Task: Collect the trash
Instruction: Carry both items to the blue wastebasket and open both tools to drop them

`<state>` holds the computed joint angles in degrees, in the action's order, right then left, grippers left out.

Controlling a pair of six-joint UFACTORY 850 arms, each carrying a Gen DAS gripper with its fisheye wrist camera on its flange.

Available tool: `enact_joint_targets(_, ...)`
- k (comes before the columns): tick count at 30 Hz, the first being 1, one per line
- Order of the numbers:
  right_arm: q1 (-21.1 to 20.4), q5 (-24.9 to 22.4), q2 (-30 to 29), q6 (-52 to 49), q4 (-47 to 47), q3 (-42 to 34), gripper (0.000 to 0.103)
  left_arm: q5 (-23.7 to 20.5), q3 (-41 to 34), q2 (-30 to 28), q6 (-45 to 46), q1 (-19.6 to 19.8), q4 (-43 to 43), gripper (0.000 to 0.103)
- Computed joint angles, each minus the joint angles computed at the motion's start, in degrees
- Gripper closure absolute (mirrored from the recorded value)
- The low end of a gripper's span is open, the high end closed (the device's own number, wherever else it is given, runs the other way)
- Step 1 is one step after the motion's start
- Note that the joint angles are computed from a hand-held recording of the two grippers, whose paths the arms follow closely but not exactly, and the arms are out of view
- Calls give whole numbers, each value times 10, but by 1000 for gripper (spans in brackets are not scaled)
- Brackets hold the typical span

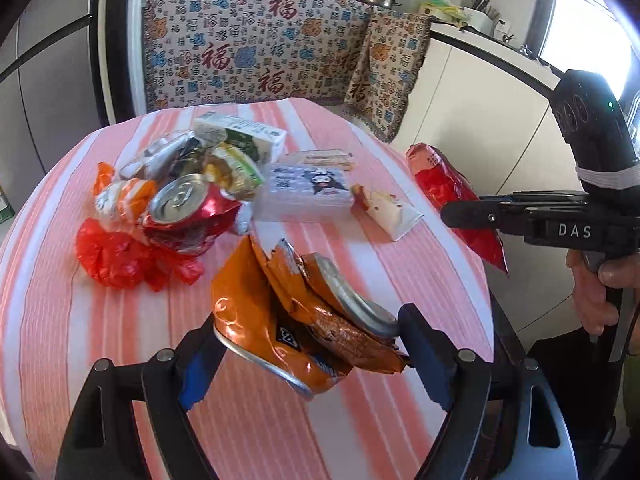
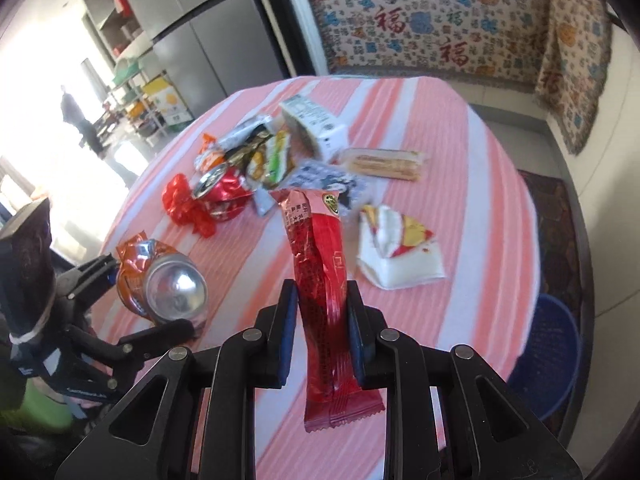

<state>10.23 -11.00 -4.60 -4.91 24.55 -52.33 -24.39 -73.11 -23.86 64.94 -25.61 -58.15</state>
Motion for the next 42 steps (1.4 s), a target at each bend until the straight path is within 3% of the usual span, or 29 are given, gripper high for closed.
enact_joint_targets(6, -90, 2, 76, 115, -91, 71, 80, -34, -54, -26, 1, -55, 2, 18)
enact_joint_targets(9, -144, -3, 102, 123, -90, 103, 80, -49, -95, -50, -7, -91, 12, 18)
enact_joint_targets(15, -244, -10, 104, 57, -41, 133, 80, -77, -190, -120, -56, -161, 57, 18)
enact_joint_targets(20, -306, -7, 73, -129, 126, 136, 80, -91, -308, -213, -130, -205, 128, 18)
enact_joint_targets(25, -350, -13, 33, -311, 293, 126, 80, -118, -410, -294, -220, -231, 193, 18)
enact_joint_targets(34, -385, -40, -45, -480, 424, 97, 79, -135, -523, -382, -309, -259, 289, 16)
enact_joint_targets(37, -392, -58, -66, -529, 467, 88, 73, -129, -536, -397, -314, -266, 299, 15)
enact_joint_targets(38, -395, -63, -70, -551, 490, 87, 58, -130, -528, -392, -324, -269, 310, 14)
enact_joint_targets(40, -397, -60, -70, -567, 518, 90, 46, -145, -563, -416, -359, -272, 344, 15)
enact_joint_targets(42, -401, -58, -65, -579, 542, 95, 46, -148, -579, -427, -381, -274, 364, 14)
